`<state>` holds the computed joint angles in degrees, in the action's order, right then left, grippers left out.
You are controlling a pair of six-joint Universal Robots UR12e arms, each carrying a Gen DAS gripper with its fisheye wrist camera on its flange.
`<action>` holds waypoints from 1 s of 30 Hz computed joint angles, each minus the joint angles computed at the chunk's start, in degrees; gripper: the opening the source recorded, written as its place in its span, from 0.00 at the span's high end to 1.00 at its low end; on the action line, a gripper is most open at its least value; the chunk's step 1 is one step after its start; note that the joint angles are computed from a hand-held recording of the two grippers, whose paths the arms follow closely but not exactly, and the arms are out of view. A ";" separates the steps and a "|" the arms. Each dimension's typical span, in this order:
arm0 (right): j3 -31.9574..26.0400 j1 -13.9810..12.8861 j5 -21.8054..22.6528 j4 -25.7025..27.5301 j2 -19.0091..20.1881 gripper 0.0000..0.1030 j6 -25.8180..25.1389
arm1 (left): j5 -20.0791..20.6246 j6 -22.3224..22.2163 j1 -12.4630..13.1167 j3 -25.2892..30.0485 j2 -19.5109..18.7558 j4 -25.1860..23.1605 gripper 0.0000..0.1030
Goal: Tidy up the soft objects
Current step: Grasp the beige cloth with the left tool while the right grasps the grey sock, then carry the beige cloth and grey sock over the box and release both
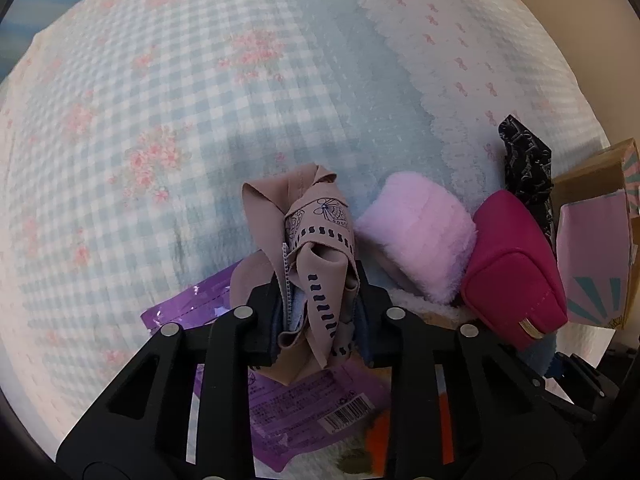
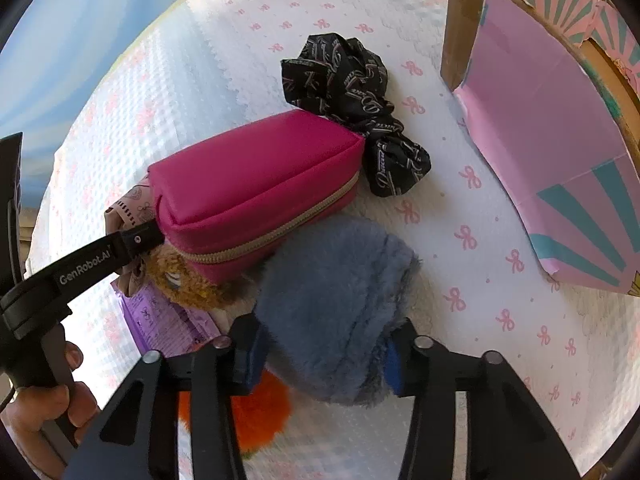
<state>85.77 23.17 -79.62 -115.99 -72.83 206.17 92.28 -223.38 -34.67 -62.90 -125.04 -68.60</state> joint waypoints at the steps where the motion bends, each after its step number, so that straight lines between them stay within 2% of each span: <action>1: 0.20 0.00 0.07 -0.32 -0.19 0.63 -0.11 | 0.46 -0.15 -0.14 -0.21 0.21 0.35 0.77; 4: 1.18 0.02 0.48 -1.30 -1.40 0.66 -0.49 | 1.70 -0.72 -0.54 -0.23 1.04 0.48 0.77; 13: 3.02 -0.48 -0.07 -3.98 -6.09 0.66 -1.93 | 6.39 -4.19 -2.45 -0.12 4.94 -0.73 0.77; 18: 1.77 -0.52 -0.70 -4.40 -8.49 0.66 -3.93 | 9.61 -6.79 -4.21 3.94 5.49 -3.53 0.77; 25: -2.74 -0.98 -0.82 -1.03 -11.58 0.66 -11.16 | 15.04 -11.40 -7.02 8.74 7.06 -7.12 0.77; 30: -4.86 -2.37 -0.52 -0.01 -13.55 0.67 -15.58 | 18.13 -14.88 -9.31 14.04 6.03 -9.64 0.77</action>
<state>80.91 20.80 -80.14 -116.00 -86.37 190.58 110.41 -238.25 -43.98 -48.86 -119.01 -78.24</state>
